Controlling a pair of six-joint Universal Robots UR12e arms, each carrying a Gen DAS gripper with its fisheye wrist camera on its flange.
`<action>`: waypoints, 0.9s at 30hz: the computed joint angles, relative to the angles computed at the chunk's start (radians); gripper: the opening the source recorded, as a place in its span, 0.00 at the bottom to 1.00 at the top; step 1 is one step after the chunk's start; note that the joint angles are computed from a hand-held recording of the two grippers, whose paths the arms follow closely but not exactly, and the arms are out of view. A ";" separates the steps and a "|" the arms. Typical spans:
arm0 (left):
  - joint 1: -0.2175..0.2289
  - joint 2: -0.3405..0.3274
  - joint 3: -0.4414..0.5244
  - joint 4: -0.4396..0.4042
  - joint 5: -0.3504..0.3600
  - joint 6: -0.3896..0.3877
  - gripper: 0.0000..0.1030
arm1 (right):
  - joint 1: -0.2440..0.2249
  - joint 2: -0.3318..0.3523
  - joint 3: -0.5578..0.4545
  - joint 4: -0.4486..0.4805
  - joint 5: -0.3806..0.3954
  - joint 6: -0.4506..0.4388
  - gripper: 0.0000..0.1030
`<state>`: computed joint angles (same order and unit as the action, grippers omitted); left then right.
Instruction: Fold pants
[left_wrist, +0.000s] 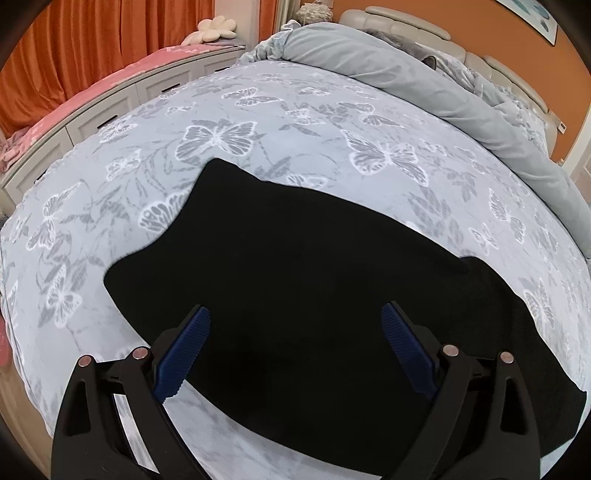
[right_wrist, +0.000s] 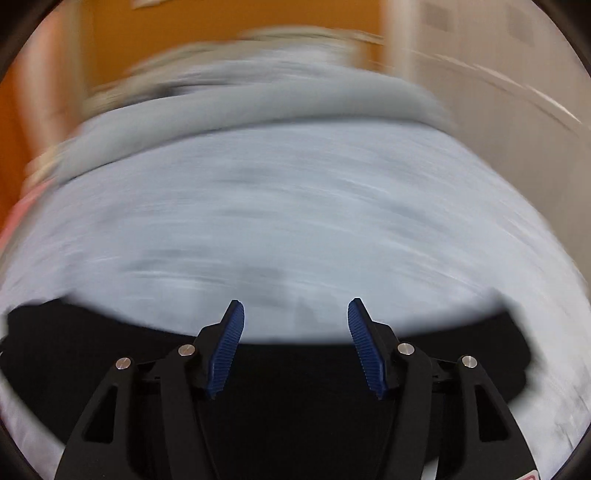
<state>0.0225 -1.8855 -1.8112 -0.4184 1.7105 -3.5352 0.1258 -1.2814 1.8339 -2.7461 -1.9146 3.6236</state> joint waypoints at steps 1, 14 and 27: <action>-0.005 0.002 -0.003 0.003 -0.014 0.000 0.89 | -0.029 -0.034 0.049 0.017 -0.048 0.048 0.56; -0.082 -0.037 0.022 0.054 0.067 0.132 0.90 | -0.207 -0.112 0.243 -0.061 0.173 -0.018 0.33; -0.083 -0.050 0.030 0.041 0.082 0.140 0.90 | -0.173 -0.064 0.210 -0.054 -0.050 -0.039 0.13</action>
<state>-0.0607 -1.9352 -1.7817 -0.3776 1.7928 -3.3955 -0.0469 -1.3455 2.0440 -2.8002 -1.9641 3.5849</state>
